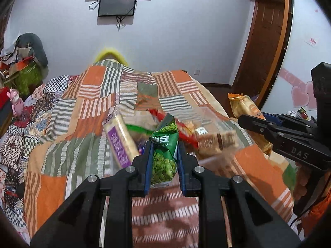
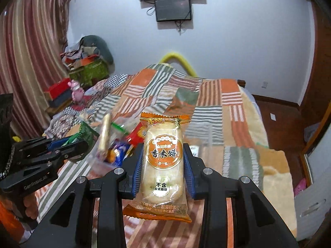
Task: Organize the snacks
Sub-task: 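Drop the rice cake into the box with the right gripper while the left drops the pea bag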
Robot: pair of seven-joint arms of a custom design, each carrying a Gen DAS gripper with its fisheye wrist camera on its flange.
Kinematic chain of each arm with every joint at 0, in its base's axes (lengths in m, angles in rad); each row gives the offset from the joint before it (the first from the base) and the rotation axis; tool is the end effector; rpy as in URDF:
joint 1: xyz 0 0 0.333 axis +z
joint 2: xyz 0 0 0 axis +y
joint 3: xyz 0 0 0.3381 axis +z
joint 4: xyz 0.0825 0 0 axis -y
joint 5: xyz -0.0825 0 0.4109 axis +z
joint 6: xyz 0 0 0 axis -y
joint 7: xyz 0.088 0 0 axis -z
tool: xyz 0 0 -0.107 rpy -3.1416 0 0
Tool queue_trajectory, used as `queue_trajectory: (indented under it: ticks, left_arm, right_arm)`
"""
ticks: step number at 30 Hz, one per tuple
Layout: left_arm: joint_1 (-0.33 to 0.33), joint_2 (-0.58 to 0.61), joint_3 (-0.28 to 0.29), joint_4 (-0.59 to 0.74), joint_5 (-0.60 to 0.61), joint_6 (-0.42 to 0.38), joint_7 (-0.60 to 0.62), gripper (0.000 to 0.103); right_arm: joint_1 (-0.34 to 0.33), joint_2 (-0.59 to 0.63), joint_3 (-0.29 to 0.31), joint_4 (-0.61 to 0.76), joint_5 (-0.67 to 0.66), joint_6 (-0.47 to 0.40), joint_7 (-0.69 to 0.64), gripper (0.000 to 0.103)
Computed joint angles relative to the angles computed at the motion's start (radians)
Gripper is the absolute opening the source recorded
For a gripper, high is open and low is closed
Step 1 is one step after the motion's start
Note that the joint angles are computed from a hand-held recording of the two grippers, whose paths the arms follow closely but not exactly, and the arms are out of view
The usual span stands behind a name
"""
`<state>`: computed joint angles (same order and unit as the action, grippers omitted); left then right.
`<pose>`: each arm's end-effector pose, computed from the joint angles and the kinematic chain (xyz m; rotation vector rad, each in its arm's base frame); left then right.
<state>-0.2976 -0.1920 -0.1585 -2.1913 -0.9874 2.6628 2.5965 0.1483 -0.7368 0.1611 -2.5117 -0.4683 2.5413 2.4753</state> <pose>0.5066 -0.2270 0.5424 -1.0682 2.4349 -1.2712 0.3687 0.1386 0.6142 -1.4188 1.9370 -0.8136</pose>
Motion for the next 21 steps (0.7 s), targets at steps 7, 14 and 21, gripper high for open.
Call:
queue_trajectory:
  ticks: [7, 14, 21]
  left_arm:
    - [0.001, 0.096, -0.039, 0.074, 0.07, 0.056, -0.081, 0.021]
    - [0.013, 0.174, -0.067, 0.128, 0.157, 0.099, -0.165, 0.021]
    - [0.029, 0.218, -0.083, 0.158, 0.213, 0.085, -0.224, 0.023]
  right_arm:
    - [-0.046, 0.08, -0.017, 0.034, -0.018, 0.011, 0.025, 0.032]
    - [-0.039, 0.16, -0.045, 0.065, -0.008, 0.028, -0.006, 0.032]
    - [-0.007, 0.197, -0.078, 0.072, 0.051, 0.045, -0.066, 0.033]
